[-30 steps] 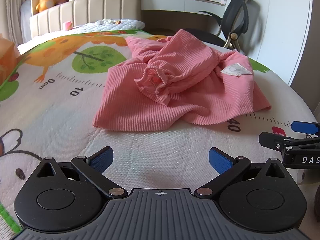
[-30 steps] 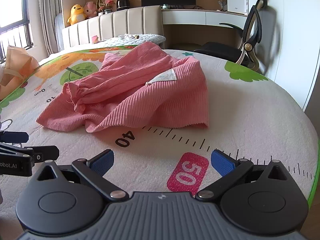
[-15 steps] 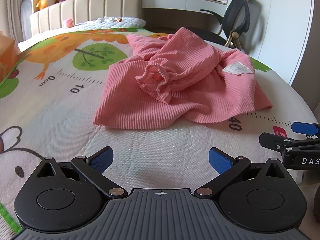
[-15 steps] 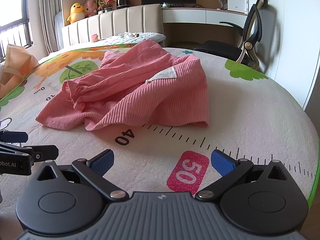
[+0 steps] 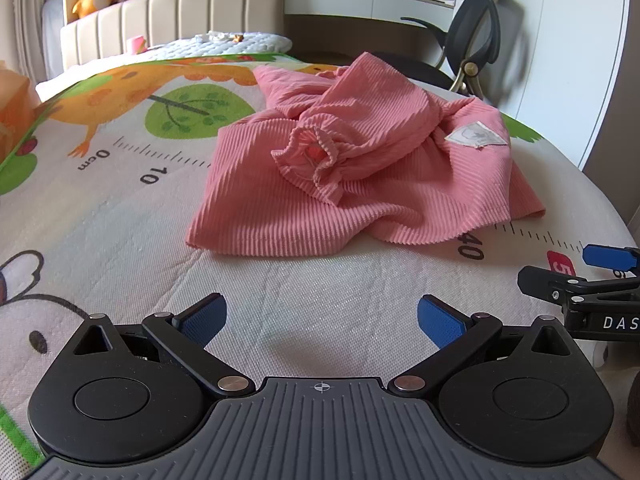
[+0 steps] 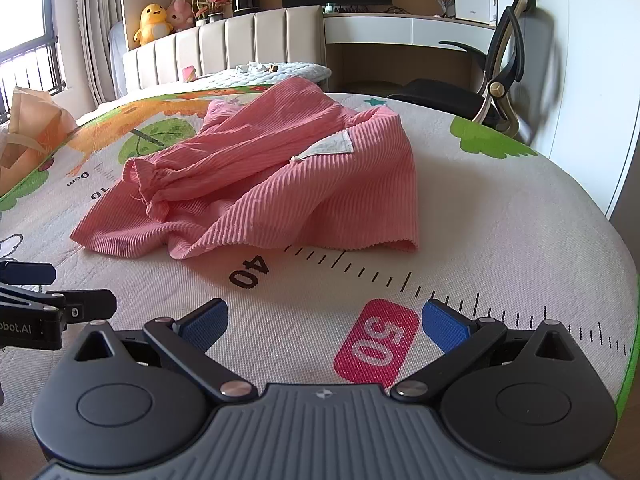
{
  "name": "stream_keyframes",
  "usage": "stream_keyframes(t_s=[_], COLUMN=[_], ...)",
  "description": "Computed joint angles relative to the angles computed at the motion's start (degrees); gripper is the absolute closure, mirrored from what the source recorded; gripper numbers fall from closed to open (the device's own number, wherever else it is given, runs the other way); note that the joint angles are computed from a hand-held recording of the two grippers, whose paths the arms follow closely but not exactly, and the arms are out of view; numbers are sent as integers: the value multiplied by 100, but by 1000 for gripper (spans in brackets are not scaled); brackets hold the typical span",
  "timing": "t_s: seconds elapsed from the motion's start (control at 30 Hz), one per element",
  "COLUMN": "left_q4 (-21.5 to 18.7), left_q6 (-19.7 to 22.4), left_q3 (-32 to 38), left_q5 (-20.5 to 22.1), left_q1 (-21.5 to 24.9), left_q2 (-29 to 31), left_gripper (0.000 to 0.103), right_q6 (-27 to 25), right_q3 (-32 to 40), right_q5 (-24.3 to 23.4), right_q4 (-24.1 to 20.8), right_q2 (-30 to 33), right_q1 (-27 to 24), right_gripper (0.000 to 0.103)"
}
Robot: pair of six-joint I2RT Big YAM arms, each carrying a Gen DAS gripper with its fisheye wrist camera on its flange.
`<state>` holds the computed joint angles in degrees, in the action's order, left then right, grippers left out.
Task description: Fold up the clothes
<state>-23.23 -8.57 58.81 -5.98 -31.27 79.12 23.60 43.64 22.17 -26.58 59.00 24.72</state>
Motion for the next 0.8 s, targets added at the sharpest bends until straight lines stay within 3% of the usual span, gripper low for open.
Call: stream_keyframes(t_s=[0.3,0.43,0.67,0.8], left_q4=[-9,-121,192,349], left_q6=[-4,38,857,1002], left_q3=[3,78,845,1764], left_q5=[5,195,1326,1624], left_q1=[-2,71,667,955], left_q2=[4,34,194,918], left_gripper=[0,0,0,0], right_q6=[-8,-65,-1029,-440], right_q3=[7,65,554,978], right_q5=[-12,-197,-1232,-2458], right_q4=[-10,-101,-10,-648], right_q2=[17,43,285,851], right_q1=[0,-49,-708,-1376], right_gripper=[0,0,0,0])
